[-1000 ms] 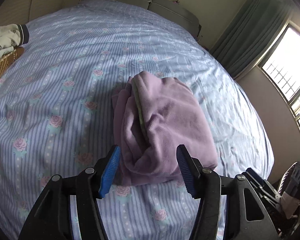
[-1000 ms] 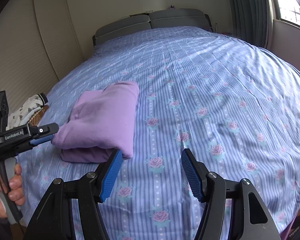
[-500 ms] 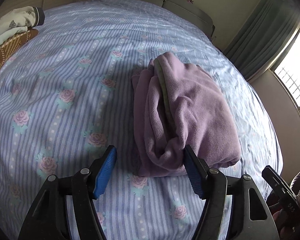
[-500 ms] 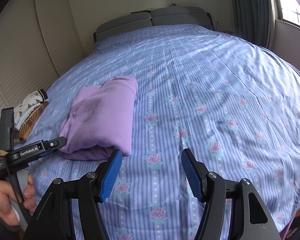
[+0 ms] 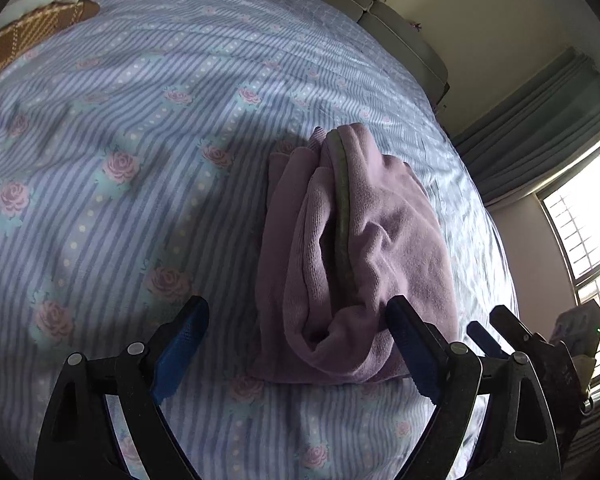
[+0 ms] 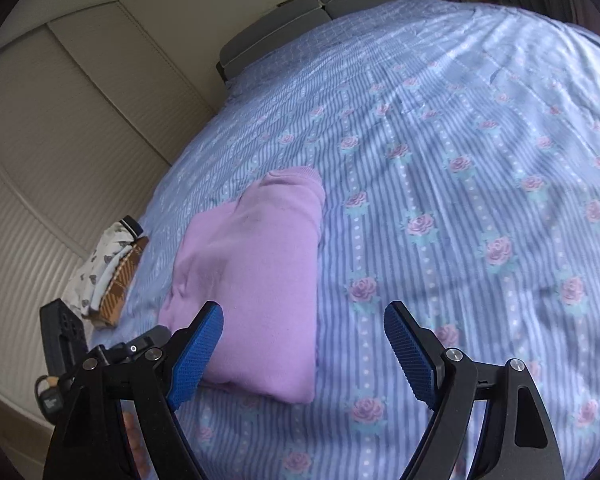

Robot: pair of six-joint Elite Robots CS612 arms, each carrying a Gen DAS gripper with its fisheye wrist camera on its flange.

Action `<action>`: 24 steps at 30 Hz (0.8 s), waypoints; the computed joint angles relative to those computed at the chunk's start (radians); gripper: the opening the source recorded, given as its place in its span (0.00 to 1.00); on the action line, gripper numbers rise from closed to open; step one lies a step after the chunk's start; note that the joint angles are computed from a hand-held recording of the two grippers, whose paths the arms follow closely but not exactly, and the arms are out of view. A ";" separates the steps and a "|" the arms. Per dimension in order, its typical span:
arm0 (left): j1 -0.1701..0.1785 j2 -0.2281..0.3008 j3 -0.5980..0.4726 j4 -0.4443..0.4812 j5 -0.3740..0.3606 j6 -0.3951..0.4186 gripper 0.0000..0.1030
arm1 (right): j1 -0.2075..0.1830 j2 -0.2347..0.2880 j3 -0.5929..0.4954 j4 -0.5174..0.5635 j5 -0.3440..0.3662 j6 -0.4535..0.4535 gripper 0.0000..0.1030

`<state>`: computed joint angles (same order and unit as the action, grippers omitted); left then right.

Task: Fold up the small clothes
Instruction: 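Grasp the folded sweatshirt with the left gripper while the right gripper grasps it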

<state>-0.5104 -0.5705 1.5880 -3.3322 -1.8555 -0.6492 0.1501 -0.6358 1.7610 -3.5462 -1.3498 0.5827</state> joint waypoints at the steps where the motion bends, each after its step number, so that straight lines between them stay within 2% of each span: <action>1: 0.002 0.004 -0.005 0.001 -0.011 -0.005 0.89 | -0.008 0.010 -0.017 0.016 0.037 0.005 0.81; 4: 0.008 0.019 -0.019 -0.007 -0.045 -0.028 0.91 | -0.024 0.038 -0.065 0.057 0.124 0.004 0.81; 8: 0.014 0.036 -0.037 -0.020 -0.080 -0.051 0.94 | -0.033 0.069 -0.120 0.111 0.200 -0.011 0.81; 14: 0.004 0.041 -0.053 -0.001 -0.057 -0.013 0.96 | -0.052 0.133 -0.212 0.153 0.353 0.030 0.81; 17: -0.001 0.042 -0.060 0.008 -0.056 0.013 0.95 | -0.051 0.157 -0.250 0.163 0.393 0.027 0.81; 20: -0.002 0.045 -0.069 0.007 -0.080 0.022 0.87 | -0.043 0.165 -0.272 0.188 0.411 0.005 0.83; 21: -0.001 0.048 -0.072 0.008 -0.097 0.025 0.79 | -0.040 0.167 -0.279 0.200 0.440 -0.010 0.83; 22: 0.000 0.049 -0.072 0.004 -0.108 0.025 0.78 | -0.032 0.169 -0.287 0.220 0.452 -0.032 0.83; 24: 0.002 0.051 -0.068 -0.010 -0.112 0.029 0.73 | -0.012 0.159 -0.279 0.240 0.388 -0.094 0.82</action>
<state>-0.5087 -0.5194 1.5200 -3.3427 -1.9677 -0.6202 0.1381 -0.4772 1.4816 -3.3065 -0.9617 0.4886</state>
